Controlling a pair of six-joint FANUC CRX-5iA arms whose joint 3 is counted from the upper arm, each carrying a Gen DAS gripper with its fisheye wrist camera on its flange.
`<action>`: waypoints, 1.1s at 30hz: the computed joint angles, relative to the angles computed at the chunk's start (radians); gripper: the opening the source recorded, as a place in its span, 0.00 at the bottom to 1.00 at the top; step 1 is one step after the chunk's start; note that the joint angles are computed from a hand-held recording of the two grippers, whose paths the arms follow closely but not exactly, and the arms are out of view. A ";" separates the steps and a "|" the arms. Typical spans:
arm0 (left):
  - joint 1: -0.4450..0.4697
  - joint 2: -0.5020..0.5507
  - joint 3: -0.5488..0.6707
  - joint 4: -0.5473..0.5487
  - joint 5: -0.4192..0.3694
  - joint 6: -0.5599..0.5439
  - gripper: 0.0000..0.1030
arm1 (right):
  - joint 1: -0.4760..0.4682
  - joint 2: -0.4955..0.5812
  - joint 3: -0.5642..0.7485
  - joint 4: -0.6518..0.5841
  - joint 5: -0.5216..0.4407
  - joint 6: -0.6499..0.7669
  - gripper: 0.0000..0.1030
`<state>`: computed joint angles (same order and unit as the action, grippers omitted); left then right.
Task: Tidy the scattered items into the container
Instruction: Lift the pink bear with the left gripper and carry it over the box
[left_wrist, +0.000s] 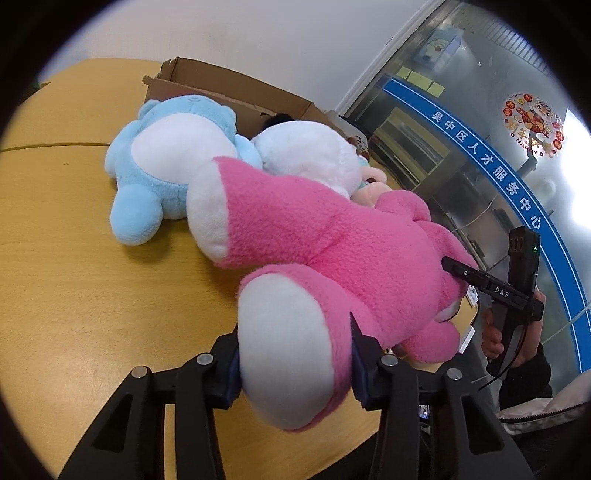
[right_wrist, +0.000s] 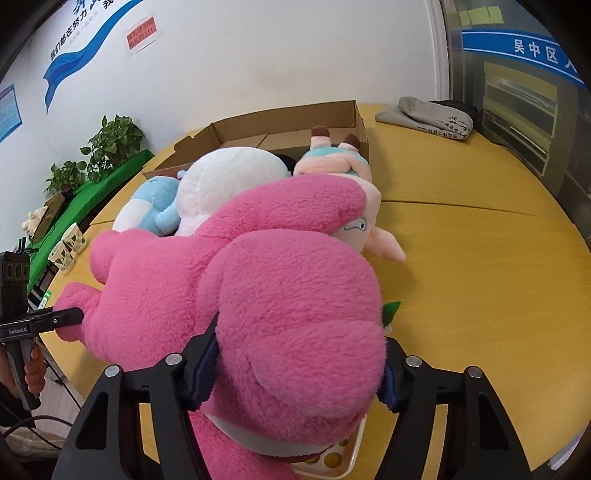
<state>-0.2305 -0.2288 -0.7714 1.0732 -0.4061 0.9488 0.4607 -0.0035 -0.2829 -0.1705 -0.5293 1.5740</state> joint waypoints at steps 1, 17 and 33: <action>0.001 -0.010 -0.001 -0.004 -0.003 0.003 0.42 | 0.004 -0.009 -0.003 0.003 0.006 0.003 0.68; 0.104 -0.022 0.180 -0.020 -0.037 -0.134 0.41 | 0.022 -0.033 0.120 -0.056 0.098 0.103 0.64; 0.235 0.309 0.634 -0.124 -0.134 -0.184 0.40 | 0.006 0.313 0.623 -0.026 0.055 0.148 0.64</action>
<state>0.0047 0.0798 -0.1373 0.9488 -0.5404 0.7645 0.4666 0.3097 0.3403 -0.1966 -0.4738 1.7221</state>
